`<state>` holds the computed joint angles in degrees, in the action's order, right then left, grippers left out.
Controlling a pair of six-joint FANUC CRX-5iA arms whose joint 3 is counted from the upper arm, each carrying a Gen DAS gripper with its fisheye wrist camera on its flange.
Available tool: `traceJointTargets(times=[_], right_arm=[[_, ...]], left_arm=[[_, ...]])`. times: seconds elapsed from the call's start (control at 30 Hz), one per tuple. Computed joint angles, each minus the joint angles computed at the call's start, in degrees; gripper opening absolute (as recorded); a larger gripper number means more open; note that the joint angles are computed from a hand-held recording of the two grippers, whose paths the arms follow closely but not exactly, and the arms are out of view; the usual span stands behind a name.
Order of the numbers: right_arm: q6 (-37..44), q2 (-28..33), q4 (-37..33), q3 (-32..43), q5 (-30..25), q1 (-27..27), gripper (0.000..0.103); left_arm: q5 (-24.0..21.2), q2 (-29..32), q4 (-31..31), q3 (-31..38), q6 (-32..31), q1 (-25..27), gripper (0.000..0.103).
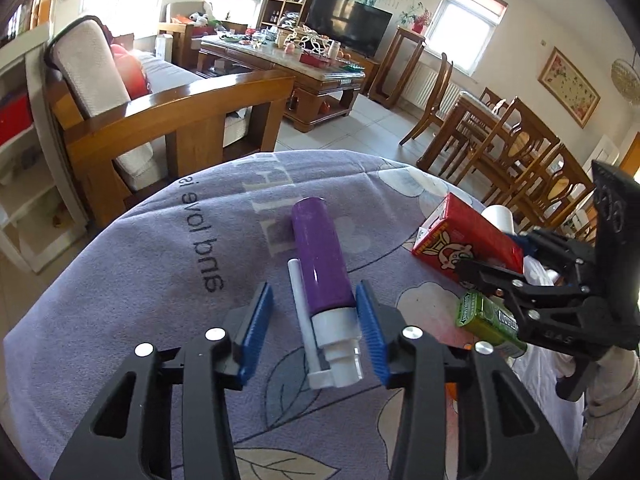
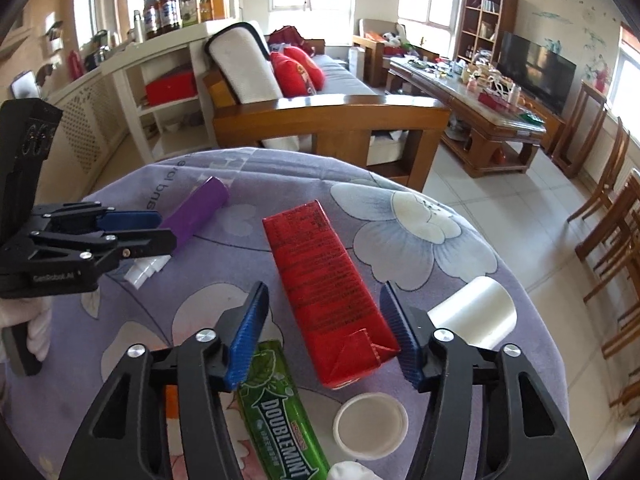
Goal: Collect trash
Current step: 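Grasp the purple tube with the left gripper while the right gripper grasps the red milk box, then carry the purple tube and red milk box over the black bin with both grippers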
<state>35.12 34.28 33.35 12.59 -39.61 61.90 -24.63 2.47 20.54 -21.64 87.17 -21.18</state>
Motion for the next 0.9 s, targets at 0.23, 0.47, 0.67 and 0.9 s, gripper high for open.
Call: traceJointTargets(times=[0.23, 0.47, 0.67, 0.9], right_arm=[[-2.6, -1.0, 0.0, -1.3, 1.7, 0.4, 0.033], [-15.2, -7.9, 8.7, -10.4, 6.0, 1.4, 0.033], [-32.3, -17.3, 21.9, -23.0, 6.5, 4.8, 0.033], [-49.9, -28.0, 31.4, -36.1, 3.8, 10.5, 0.033]], left_arm=[[0.0, 0.2, 1.2, -0.1, -1.2, 0.3, 0.031], [2.8, -0.6, 4.3, -1.7, -6.2, -0.4, 0.03], [4.6, -1.4, 4.3, -2.6, -6.6, -0.9, 0.025], [8.1, -3.4, 7.1, -4.8, -10.3, -2.2, 0.025]])
